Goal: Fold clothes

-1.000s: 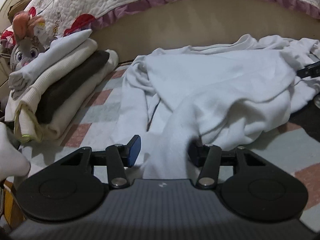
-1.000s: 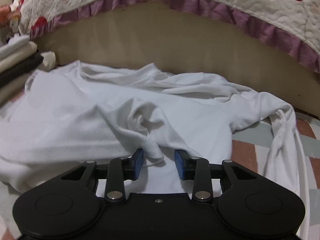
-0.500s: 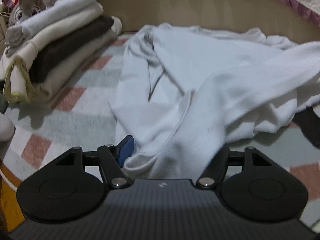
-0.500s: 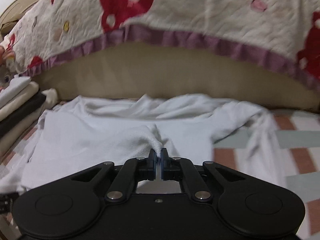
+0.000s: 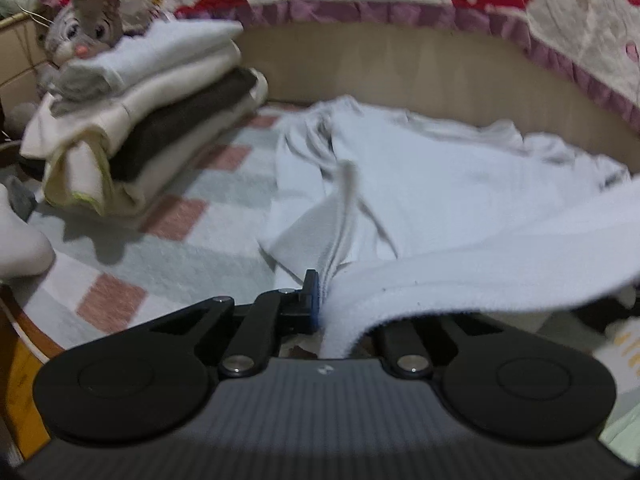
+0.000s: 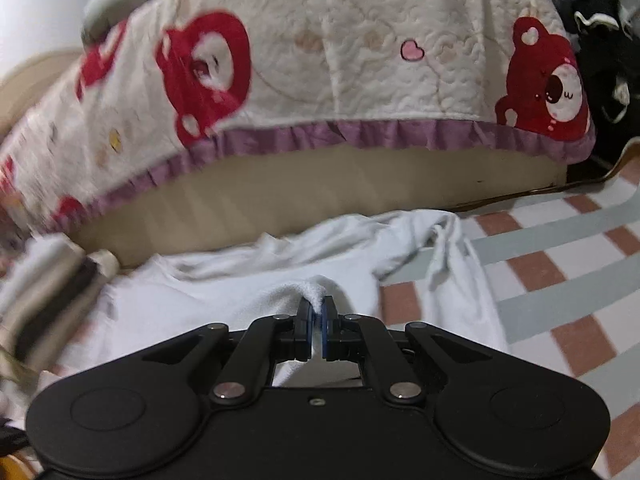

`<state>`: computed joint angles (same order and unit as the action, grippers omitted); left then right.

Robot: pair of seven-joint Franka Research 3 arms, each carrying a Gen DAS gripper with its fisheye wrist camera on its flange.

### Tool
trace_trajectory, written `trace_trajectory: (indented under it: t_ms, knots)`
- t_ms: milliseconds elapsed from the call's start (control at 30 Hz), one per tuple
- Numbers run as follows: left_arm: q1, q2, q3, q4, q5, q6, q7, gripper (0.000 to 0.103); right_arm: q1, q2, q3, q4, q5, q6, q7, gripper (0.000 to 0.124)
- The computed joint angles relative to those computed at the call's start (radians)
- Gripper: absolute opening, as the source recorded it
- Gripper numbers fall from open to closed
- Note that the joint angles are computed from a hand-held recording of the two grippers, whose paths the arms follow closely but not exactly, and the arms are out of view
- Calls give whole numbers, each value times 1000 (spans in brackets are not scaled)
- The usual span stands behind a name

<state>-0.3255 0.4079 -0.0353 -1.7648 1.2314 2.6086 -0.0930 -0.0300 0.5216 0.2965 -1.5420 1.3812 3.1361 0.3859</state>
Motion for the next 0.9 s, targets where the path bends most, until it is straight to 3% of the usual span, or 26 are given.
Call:
trace_trajectory:
  t_ms: [67, 133, 233, 333, 433, 533, 567, 667, 733, 833, 900]
  knots:
    - [4, -21, 2, -6, 2, 4, -13, 8, -33, -36, 35, -27, 99, -15, -74, 4]
    - [14, -45, 1, -14, -2, 13, -18, 8, 11, -79, -23, -75, 23, -30, 43, 4]
    - [24, -81, -11, -29, -9, -5, 8, 8, 34, -155, -52, -136, 2, -50, 32, 4]
    - [43, -128, -28, -63, -37, 8, 25, 8, 75, -242, -102, -211, -104, -59, 62, 4]
    - [80, -186, -48, -131, -88, 76, 50, 8, 102, -353, -148, -319, -210, -98, 95, 4]
    - [119, -237, -70, -212, -188, 150, 130, 8, 145, -439, -220, -440, -417, -129, 264, 4]
    - [122, -245, -77, -233, -212, 140, 165, 9, 149, -457, -240, -470, -481, -166, 323, 4]
    - [123, -220, -88, -252, -264, 96, 245, 11, 156, -440, -285, -496, -700, -261, 503, 4]
    - [119, -189, -71, -258, -234, 138, 203, 11, 166, -394, -307, -481, -854, -284, 623, 4]
    - [125, -147, -59, -247, -278, 189, 181, 11, 145, -317, -298, -408, -893, -350, 657, 4]
    - [113, -126, -42, -209, -282, 177, 177, 11, 133, -267, -291, -350, -901, -373, 673, 6]
